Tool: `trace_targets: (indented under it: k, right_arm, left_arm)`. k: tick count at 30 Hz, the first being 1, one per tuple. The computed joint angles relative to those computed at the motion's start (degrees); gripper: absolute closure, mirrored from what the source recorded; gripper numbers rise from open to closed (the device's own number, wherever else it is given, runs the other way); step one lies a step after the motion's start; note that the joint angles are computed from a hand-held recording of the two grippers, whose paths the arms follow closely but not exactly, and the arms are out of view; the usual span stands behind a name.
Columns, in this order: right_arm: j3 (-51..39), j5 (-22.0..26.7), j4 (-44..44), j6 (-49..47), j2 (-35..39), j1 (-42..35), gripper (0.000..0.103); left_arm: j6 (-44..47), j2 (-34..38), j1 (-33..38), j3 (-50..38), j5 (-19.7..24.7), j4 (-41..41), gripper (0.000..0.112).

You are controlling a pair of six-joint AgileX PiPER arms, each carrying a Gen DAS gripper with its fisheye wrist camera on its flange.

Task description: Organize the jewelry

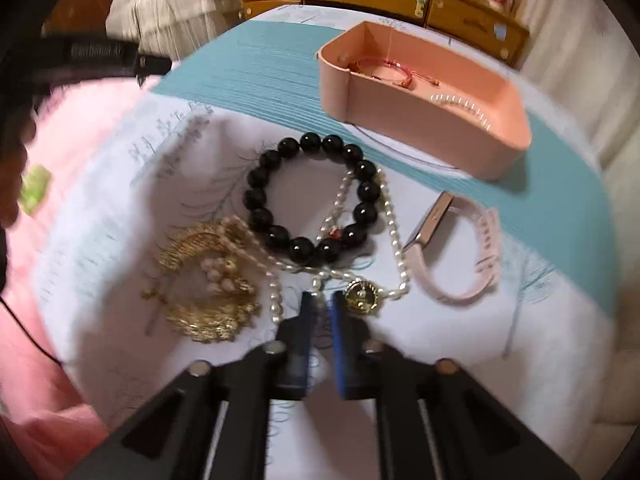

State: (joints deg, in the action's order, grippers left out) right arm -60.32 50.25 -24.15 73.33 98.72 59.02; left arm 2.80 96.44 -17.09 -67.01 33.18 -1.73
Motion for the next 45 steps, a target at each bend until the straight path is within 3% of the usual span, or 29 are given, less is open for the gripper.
trace_targets:
  k: [3, 6, 12, 17, 26, 31, 40, 45]
  right_arm:
    - [-0.87, 0.22, 1.36, -1.64, 0.59, -0.62, 0.099]
    - [0.87, -2.66, 4.17, -4.15, -1.1, -2.63, 0.099]
    - [7.38, -9.44, 19.99, -13.01, -9.2, -10.74, 0.099]
    - [8.38, -7.95, 30.37, -22.71, -17.21, -17.24, 0.099]
    - [-0.66, -0.94, 35.62, -32.64, -28.42, -25.8, 0.099]
    - [-7.18, 1.57, 38.32, -39.9, -29.42, -31.66, 0.099]
    - [-17.74, 0.92, 44.62, -53.07, -28.98, -41.03, 0.099]
    - [-19.64, -1.39, 44.79, -56.81, -27.21, -43.19, 0.099]
  left_arm:
    - [0.52, 0.34, 0.22, -0.26, 0.07, -0.73, 0.09]
    - [1.64, 0.36, 0.36, -0.48, 0.25, -1.33, 0.09]
    - [4.95, 0.58, 0.38, -2.55, 1.8, -3.26, 0.09]
    - [10.6, 1.0, 0.0, -6.4, 6.01, -6.89, 0.09]
    - [15.26, -1.57, -2.43, -8.13, 6.42, -11.49, 0.09]
    - [16.64, -2.28, -4.58, -10.72, 7.58, -12.37, 0.09]
    - [16.87, -0.24, -7.44, -17.98, 10.1, -14.22, 0.09]
    - [17.66, 3.09, -8.94, -20.86, 8.35, -15.47, 0.09]
